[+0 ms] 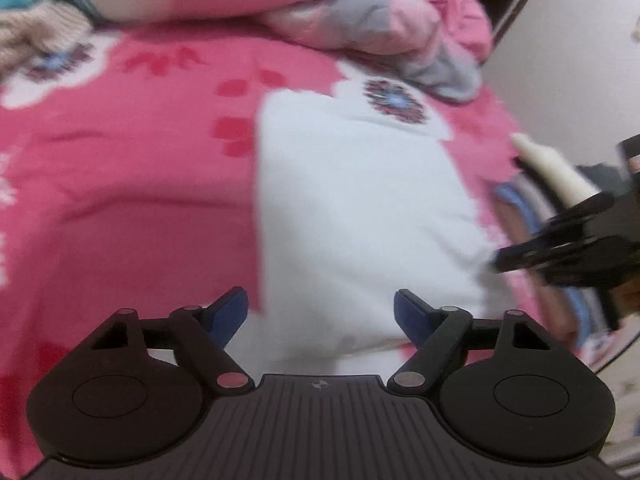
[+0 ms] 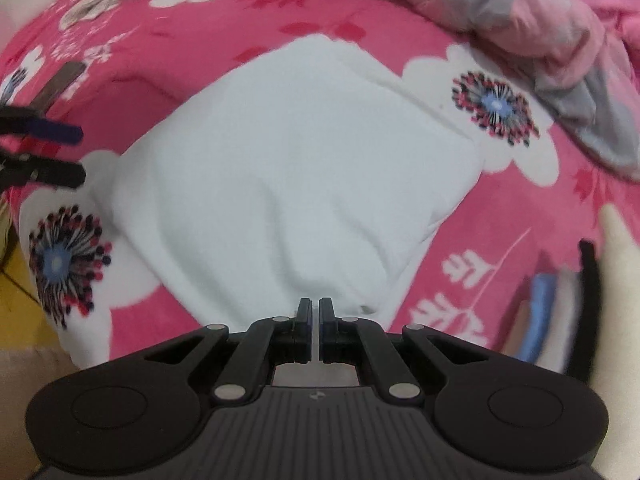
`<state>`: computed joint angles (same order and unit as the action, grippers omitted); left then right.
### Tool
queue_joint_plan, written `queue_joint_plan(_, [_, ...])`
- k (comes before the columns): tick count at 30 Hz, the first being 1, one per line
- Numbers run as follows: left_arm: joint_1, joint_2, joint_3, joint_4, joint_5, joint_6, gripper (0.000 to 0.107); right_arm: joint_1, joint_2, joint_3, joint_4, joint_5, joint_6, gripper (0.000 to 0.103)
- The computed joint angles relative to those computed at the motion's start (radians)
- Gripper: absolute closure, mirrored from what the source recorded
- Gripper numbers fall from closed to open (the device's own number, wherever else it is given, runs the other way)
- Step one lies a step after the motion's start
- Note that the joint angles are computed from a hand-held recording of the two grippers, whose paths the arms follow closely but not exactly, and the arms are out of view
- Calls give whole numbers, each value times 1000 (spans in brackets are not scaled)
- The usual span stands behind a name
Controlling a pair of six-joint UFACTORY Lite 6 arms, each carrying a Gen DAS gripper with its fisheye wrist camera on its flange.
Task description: Fold clothes
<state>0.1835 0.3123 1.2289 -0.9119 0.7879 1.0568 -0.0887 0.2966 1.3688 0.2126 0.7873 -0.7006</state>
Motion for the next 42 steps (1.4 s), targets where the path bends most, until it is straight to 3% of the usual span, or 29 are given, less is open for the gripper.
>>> queue_joint_plan(4, [-4, 99, -25, 104, 11, -55, 45, 13, 9, -14, -50, 15, 100, 102])
queue_joint_plan(7, [44, 104, -32, 88, 42, 2, 47, 22, 12, 7, -100, 52, 188, 102])
queue_joint_plan(15, [94, 167, 230, 57, 231, 20, 47, 45, 94, 185, -78, 116, 316, 102])
queue_joint_plan(18, [24, 292, 311, 147, 236, -21, 47, 70, 143, 220, -96, 103, 367, 102])
queue_joint_plan(23, [18, 397, 390, 221, 261, -9, 48, 62, 179, 111, -194, 57, 479, 103])
queue_joint_plan(31, [51, 540, 778, 235, 482, -82, 47, 82, 153, 221, -200, 85, 631, 103])
queue_joint_plan(34, [-6, 624, 855, 240, 478, -91, 47, 96, 181, 224, -206, 65, 657, 103])
queue_joint_plan(38, [-39, 580, 682, 294, 358, -14, 44, 101, 200, 133, -226, 31, 709, 103])
queue_joint_plan(42, [-33, 574, 662, 274, 356, -11, 42, 110, 164, 75, -243, -11, 733, 103])
